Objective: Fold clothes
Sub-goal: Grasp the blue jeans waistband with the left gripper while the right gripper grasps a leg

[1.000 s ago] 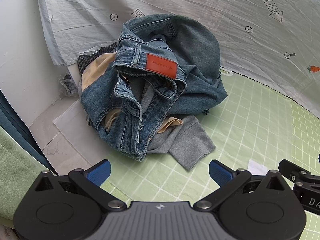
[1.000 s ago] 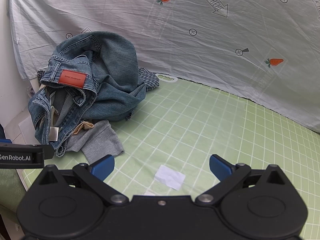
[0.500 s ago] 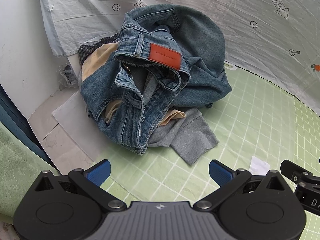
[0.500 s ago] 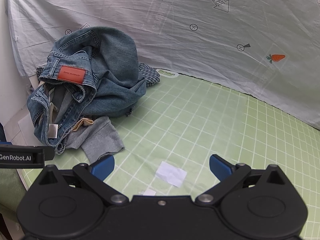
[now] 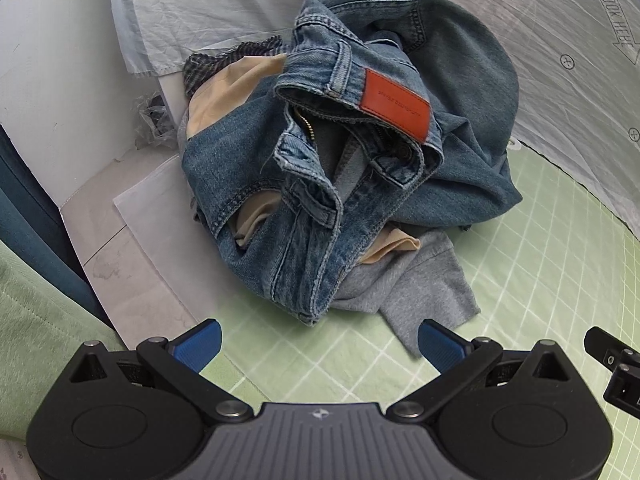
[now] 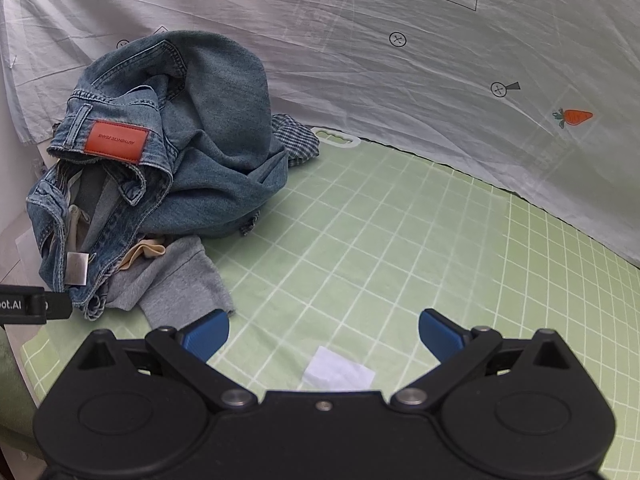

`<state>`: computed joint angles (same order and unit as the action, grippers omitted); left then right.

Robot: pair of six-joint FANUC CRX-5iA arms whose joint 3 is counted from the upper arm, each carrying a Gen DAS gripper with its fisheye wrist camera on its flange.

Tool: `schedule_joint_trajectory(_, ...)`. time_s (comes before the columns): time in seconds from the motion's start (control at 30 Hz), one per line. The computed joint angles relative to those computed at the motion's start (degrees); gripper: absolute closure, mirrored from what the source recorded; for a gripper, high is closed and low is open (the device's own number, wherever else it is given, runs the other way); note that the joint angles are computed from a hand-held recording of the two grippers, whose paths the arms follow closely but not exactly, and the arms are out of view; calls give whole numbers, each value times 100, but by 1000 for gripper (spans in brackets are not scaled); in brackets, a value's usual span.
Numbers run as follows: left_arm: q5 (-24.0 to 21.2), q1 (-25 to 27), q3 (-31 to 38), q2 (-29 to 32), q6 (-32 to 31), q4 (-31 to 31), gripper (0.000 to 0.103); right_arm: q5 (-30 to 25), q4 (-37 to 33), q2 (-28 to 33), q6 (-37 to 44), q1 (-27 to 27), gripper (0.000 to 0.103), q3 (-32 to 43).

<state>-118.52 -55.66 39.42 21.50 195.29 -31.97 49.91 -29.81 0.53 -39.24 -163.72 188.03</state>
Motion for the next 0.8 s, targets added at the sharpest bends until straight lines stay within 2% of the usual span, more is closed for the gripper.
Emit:
schedule_joint_trajectory(0.13, 306, 176, -548, -396, 105, -69, 1, -134, -102, -521, -19, 234, 1, -463)
schedule_joint_trajectory(0.2, 438, 295, -805, -577, 130, -68, 2, -35, -211, -905, -145, 348, 1, -823)
schedule_joint_trajectory(0.37, 723, 541, -1402, -1010, 252, -105, 14, 301, -764, -1886, -446, 571, 4, -1738)
schedule_joint_trajectory(0.5, 863, 761, -1775, -1249, 330, -58, 24, 769, -1784, -2893, -488, 725, 4, -2565)
schedule_joint_trajectory(0.6, 1033, 936, -2044, -1409, 382, 33, 29, 1258, -1668, -3741, -902, 888, 4, -3598)
schedule_joint_trajectory(0.7, 1197, 1056, -2221, -1520, 361, 60, 39, 1819, -1590, -4472, -1278, 987, 4, -4519)
schedule_joint_trajectory(0.73, 1252, 1087, -2260, -1543, 349, 67, 45, 2030, -1687, -4678, -1458, 993, 6, -4739)
schedule_joint_trajectory(0.77, 1291, 1114, -2286, -1554, 341, 81, 54, 2143, -1770, -4776, -1570, 995, 16, -4826)
schedule_joint_trajectory(0.8, 1318, 1140, -2299, -1554, 317, 93, 59, 2207, -1848, -4825, -1631, 996, 20, -4852)
